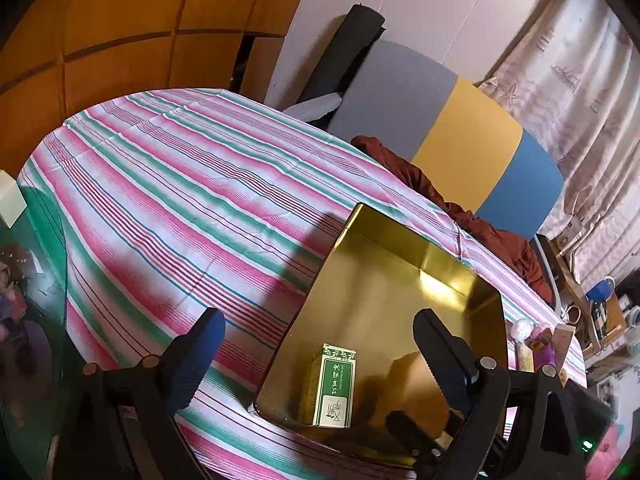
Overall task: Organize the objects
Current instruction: 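Lower the tea box and sponge into the gold tray and open both tools, then return both tools to the items and grasp another yellow sponge with the right tool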
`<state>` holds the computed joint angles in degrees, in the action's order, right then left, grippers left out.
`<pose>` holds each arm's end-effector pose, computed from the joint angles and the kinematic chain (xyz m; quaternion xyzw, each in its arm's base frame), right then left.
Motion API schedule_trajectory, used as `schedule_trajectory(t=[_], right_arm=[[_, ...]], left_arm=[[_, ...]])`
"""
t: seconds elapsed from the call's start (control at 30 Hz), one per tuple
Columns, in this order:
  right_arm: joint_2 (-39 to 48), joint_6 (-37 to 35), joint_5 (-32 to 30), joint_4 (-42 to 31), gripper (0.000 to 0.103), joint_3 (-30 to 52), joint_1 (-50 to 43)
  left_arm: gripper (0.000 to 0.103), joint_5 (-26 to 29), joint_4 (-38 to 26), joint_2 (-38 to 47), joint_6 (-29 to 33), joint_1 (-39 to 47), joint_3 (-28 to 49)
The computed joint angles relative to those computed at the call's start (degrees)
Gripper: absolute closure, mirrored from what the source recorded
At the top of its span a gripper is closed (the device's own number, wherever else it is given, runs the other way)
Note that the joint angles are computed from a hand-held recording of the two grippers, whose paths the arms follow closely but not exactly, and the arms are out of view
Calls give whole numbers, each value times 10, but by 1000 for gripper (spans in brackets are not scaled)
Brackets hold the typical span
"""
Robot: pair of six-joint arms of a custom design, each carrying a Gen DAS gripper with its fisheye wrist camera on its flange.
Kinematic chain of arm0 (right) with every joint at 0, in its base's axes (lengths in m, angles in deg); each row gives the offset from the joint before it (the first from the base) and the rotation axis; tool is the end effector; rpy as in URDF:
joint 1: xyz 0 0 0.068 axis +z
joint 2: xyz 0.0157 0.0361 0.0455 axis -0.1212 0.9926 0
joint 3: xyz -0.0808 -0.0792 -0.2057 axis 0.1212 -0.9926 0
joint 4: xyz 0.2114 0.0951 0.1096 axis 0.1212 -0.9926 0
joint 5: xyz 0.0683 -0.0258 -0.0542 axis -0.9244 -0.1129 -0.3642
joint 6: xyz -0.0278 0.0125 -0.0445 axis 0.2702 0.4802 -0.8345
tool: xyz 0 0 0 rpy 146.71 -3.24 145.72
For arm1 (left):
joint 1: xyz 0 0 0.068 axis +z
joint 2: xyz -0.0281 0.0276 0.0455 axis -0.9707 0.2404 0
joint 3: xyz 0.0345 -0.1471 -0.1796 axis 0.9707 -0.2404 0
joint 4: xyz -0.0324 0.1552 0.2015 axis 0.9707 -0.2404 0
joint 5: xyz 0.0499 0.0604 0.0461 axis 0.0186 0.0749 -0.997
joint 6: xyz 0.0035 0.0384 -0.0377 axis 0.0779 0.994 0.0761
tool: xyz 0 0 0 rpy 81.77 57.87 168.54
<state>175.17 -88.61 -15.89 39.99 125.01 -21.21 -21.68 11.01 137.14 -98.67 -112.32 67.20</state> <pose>0.3331 -0.0599 0.1277 -0.2516 0.8943 0.2748 0.2477 0.2491 -0.1598 0.1865 -0.3153 0.8656 -0.0686 0.3829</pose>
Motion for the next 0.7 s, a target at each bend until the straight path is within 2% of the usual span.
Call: schedule_trajectory(t=[0.1, 0.2, 0.43, 0.7], right_arm=[[-1, -20, -19, -27, 40, 8, -12], [-12, -21, -29, -24, 31, 5, -21], [-8, -30, -83, -65, 31, 35, -62], [-28, 2, -87, -8, 31, 39, -119]], left_arm=[[6, -6, 1, -6, -9, -3, -5], [6, -10, -2, -2, -15, -6, 0], [6, -2, -5, 30, -8, -18, 30], [4, 13, 1, 83, 4, -43, 81]])
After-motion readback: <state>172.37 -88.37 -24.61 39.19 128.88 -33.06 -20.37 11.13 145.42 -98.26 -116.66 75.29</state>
